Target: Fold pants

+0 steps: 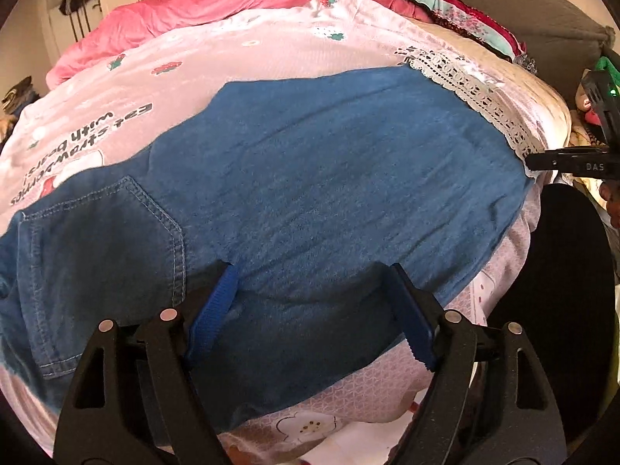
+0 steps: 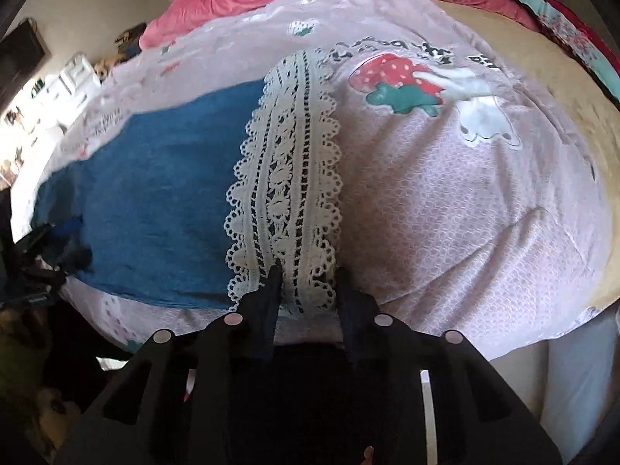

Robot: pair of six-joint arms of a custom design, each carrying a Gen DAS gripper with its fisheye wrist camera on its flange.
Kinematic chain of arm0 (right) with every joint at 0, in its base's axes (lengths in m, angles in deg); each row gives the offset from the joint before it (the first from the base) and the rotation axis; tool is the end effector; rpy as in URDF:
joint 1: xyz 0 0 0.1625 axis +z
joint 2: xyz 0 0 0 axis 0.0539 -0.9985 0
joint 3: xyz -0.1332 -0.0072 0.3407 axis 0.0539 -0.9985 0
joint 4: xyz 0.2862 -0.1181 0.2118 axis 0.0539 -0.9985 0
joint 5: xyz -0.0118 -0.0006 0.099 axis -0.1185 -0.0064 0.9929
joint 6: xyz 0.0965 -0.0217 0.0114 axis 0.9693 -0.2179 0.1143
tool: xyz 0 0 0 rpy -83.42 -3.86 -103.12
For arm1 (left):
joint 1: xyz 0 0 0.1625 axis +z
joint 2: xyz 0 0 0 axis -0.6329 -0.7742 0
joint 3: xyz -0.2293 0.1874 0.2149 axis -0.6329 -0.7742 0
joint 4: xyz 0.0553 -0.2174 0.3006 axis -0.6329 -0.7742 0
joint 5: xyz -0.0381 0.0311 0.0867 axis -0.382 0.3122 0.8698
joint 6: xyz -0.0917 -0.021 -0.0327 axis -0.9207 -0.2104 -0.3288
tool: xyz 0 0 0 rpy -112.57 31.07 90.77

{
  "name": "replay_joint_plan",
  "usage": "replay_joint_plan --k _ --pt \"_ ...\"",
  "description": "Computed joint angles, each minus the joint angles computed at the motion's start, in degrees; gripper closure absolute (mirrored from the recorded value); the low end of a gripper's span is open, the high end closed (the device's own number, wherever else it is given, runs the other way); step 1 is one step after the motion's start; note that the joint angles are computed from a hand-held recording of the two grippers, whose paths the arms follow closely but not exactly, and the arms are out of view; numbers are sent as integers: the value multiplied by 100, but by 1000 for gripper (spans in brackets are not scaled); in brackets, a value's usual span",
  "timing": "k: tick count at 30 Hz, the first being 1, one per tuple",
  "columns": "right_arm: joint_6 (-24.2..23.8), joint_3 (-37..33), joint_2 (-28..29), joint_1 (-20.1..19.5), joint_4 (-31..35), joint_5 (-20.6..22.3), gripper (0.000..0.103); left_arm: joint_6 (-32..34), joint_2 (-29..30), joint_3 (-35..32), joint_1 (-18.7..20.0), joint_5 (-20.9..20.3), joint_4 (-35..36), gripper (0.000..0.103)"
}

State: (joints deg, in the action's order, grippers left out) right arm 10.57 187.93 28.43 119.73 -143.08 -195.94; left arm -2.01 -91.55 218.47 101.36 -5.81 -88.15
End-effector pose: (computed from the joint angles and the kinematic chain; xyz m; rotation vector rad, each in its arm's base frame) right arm 0.3348 -0.3693 -0.0040 0.5750 -2.5748 0.4572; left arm 0.0623 -0.3110 0.3849 0.5757 2.3437 -0.6136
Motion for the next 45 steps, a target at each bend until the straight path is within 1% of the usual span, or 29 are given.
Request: replay_joint_plan --k 2,3,5,7,8,10,13,16,17,19,20,21,22,23,25,27,29,30,32,34,36,37,39,41,43,45 --pt "29 124 -81 96 -188 -171 57 -218 -54 -90 -112 -17 264 32" --pt "73 250 -158 130 -351 -198 56 -280 -93 -160 -193 -86 358 32" --pt "136 374 -227 175 -498 -247 56 -421 -122 -259 -409 -91 507 31" --pt "207 518 -306 217 -672 -244 53 -467 -46 -367 -637 -109 525 29" --pt "236 571 -330 230 -753 -235 51 -450 16 -411 -701 -150 480 27" --pt "202 615 -339 243 -911 -127 51 -339 287 -521 -775 -257 340 27" --pt "208 619 -356 207 -938 98 51 -191 720 -586 -806 -279 199 26" --pt "269 438 -250 198 -835 157 51 -76 1166 -603 -608 -489 136 26" --pt "320 397 -215 180 -811 154 51 -35 1341 -614 -438 -631 176 26" --pt "360 355 -167 138 -811 160 51 -49 1520 -559 -222 -613 248 26" --pt "383 346 -154 117 -804 155 51 56 1516 -461 -190 -541 178 26" --pt "412 334 -135 81 -802 182 51 165 1454 -416 -250 -497 183 26" --pt "408 335 -126 59 -817 215 51 98 1490 -527 -291 -506 372 26" --pt "413 323 -102 37 -811 235 51 6 1595 -753 -320 -602 535 26" --pt "398 316 -66 14 -840 288 51 151 1773 -1020 -389 -696 395 26" --pt "451 299 -21 -8 -888 329 51 348 2097 -1263 -553 -541 97 26" --pt "460 264 32 -24 -923 399 51 592 2501 -1509 -603 -558 -226 25" --pt "449 236 63 -20 -926 393 50 752 2825 -1717 -555 -726 -421 25" --pt "447 190 105 -15 -880 386 50 876 3292 -2049 -454 -912 -486 24" --pt "470 175 139 -15 -916 383 50 968 3909 -2411 -310 -946 -516 24" --pt "431 182 161 -33 -990 408 50 1043 4409 -2710 -190 -925 -569 24" --pt "430 191 171 -50 -1033 435 50 1056 4628 -2885 -99 -984 -539 24" --pt "440 202 199 -74 -1098 454 50 1120 4849 -3060 48 -1067 -613 24" --pt "434 187 226 -92 -1115 459 50 1115 5056 -3287 190 -1258 -532 24" --pt "416 164 242 -109 -1129 484 50 1150 5199 -3474 318 -1537 -436 24" --pt "425 142 264 -138 -1146 509 50 1213 5321 -3561 360 -1686 -377 25"
